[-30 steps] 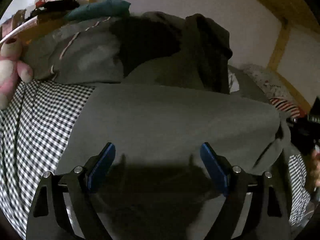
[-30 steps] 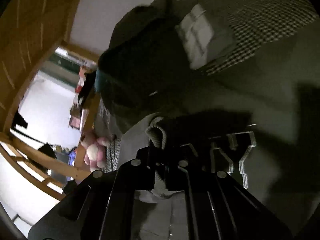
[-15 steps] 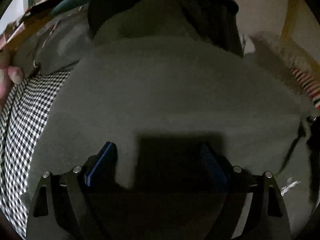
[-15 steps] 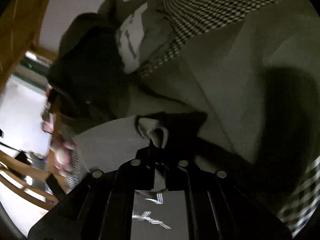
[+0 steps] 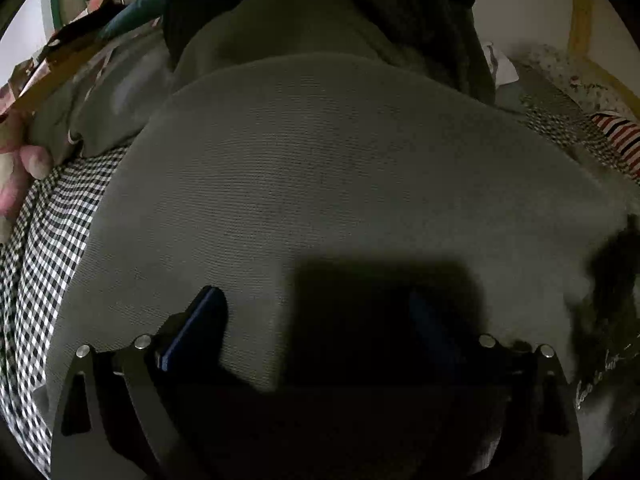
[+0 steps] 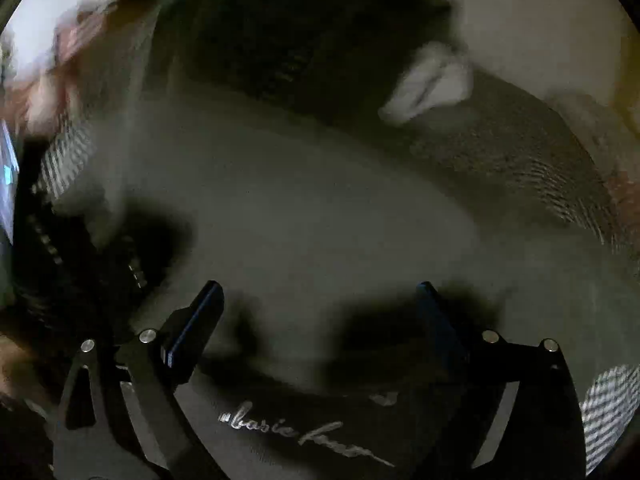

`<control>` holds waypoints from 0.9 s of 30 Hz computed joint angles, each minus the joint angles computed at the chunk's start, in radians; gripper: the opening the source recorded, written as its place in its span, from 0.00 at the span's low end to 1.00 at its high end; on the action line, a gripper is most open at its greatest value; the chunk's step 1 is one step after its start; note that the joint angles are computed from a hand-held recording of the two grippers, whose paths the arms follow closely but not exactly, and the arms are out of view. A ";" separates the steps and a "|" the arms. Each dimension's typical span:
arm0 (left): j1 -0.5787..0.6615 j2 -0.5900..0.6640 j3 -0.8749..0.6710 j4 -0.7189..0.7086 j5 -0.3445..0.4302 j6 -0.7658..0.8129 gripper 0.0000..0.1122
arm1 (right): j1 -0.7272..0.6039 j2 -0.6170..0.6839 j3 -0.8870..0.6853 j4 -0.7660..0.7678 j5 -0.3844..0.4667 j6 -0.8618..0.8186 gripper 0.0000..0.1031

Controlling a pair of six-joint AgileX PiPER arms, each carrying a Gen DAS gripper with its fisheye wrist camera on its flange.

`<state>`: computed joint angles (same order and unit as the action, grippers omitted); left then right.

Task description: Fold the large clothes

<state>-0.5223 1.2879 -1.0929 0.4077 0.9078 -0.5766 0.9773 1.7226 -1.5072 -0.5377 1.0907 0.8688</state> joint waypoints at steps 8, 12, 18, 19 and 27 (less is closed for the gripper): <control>0.006 -0.001 0.005 -0.006 -0.009 0.008 0.84 | -0.218 -0.212 0.234 0.230 -0.152 -0.155 0.70; 0.001 -0.003 0.010 0.000 -0.013 -0.002 0.84 | -0.173 -0.212 0.178 0.213 -0.118 -0.065 0.93; 0.002 -0.002 0.010 -0.003 -0.015 -0.002 0.84 | -0.087 -0.108 0.141 0.147 -0.098 -0.113 0.96; 0.001 -0.003 0.011 -0.002 -0.015 -0.003 0.84 | -0.114 -0.134 0.165 0.167 -0.097 -0.109 0.96; 0.003 -0.002 0.010 -0.001 -0.015 -0.002 0.84 | -0.217 -0.284 0.272 0.235 -0.141 -0.113 0.95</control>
